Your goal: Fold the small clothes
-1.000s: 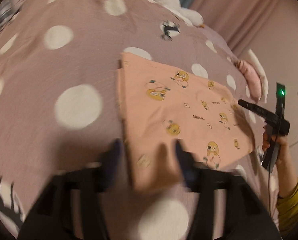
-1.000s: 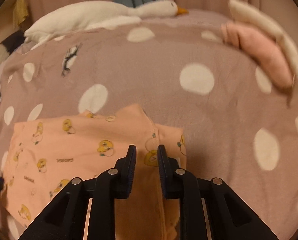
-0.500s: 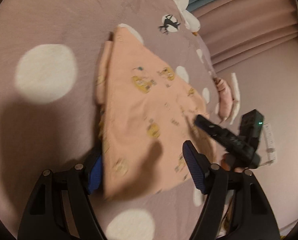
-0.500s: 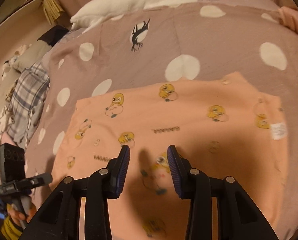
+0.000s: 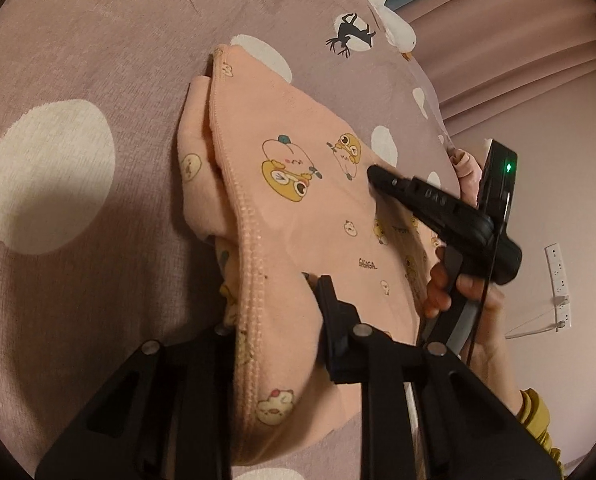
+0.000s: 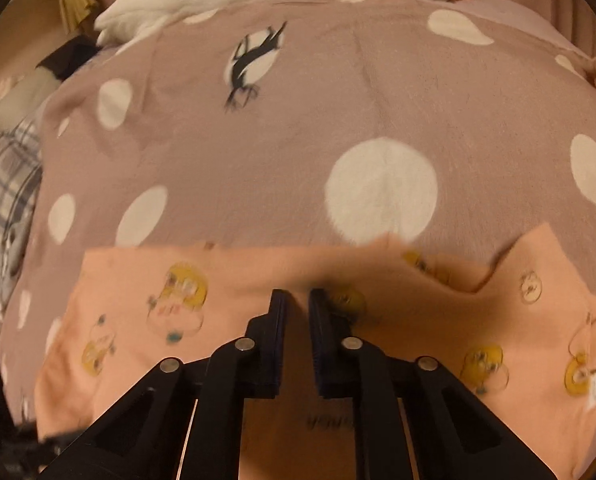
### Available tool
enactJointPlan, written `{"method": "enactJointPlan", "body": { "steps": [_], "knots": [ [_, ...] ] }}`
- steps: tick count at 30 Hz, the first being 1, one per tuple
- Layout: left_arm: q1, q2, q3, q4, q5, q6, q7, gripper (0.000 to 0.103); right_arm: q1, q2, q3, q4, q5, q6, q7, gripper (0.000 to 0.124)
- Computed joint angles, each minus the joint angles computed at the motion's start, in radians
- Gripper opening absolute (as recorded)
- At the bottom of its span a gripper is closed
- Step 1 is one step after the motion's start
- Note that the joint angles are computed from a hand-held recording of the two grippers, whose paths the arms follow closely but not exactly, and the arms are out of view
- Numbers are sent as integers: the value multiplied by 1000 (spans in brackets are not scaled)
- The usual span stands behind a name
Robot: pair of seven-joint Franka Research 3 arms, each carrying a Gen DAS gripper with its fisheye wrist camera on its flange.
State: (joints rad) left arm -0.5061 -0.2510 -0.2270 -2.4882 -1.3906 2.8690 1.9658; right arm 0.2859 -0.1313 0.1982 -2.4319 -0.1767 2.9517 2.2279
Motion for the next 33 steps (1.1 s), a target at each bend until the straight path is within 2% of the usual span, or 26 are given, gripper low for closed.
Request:
{"method": "enactJointPlan", "body": {
  "steps": [3, 6, 8, 9, 11, 13, 16, 20, 23, 24, 26, 30, 31, 33],
  "knots": [
    [3, 8, -8, 6, 65, 9, -47, 22, 10, -33, -1, -28, 33, 14, -5, 10],
    [-7, 10, 2, 5, 71, 11, -49, 22, 42, -94, -2, -72, 74, 12, -103, 10],
    [-10, 17, 3, 10, 76, 17, -55, 22, 102, -145, -29, -115, 158, 4, -206, 10],
    [-11, 18, 1, 9, 85, 20, -63, 22, 110, -163, -25, -127, 173, -23, -237, 10],
    [-10, 19, -3, 7, 119, 27, -94, 22, 86, -173, 16, -126, 157, -105, -249, 10],
    [-14, 23, -1, 9, 149, 33, -121, 22, 78, -212, 38, -165, 152, -102, -243, 10],
    [-23, 26, 6, 8, 174, 38, -144, 22, 125, -290, 15, -216, 229, -133, -288, 10],
    [-31, 28, 8, 5, 224, 53, -188, 22, 169, -360, 24, -278, 288, -135, -332, 10],
    [-39, 34, 12, 5, 258, 68, -217, 23, 143, -407, 103, -337, 266, -103, -289, 10],
    [-40, 35, 13, 5, 274, 70, -233, 22, 147, -417, 110, -349, 266, -95, -280, 10],
    [-33, 33, 8, 3, 334, 71, -293, 22, 206, -437, 67, -376, 314, -87, -295, 10],
    [-14, 12, -14, 8, 543, 87, -459, 17, 296, -461, -31, -403, 427, -59, -352, 10],
    [-22, 8, -12, 22, 572, 98, -465, 16, 329, -470, -80, -415, 485, -25, -378, 10],
    [-20, 13, -19, 54, 662, 100, -505, 16, 333, -473, -110, -423, 548, 37, -378, 10]
  ]
}}
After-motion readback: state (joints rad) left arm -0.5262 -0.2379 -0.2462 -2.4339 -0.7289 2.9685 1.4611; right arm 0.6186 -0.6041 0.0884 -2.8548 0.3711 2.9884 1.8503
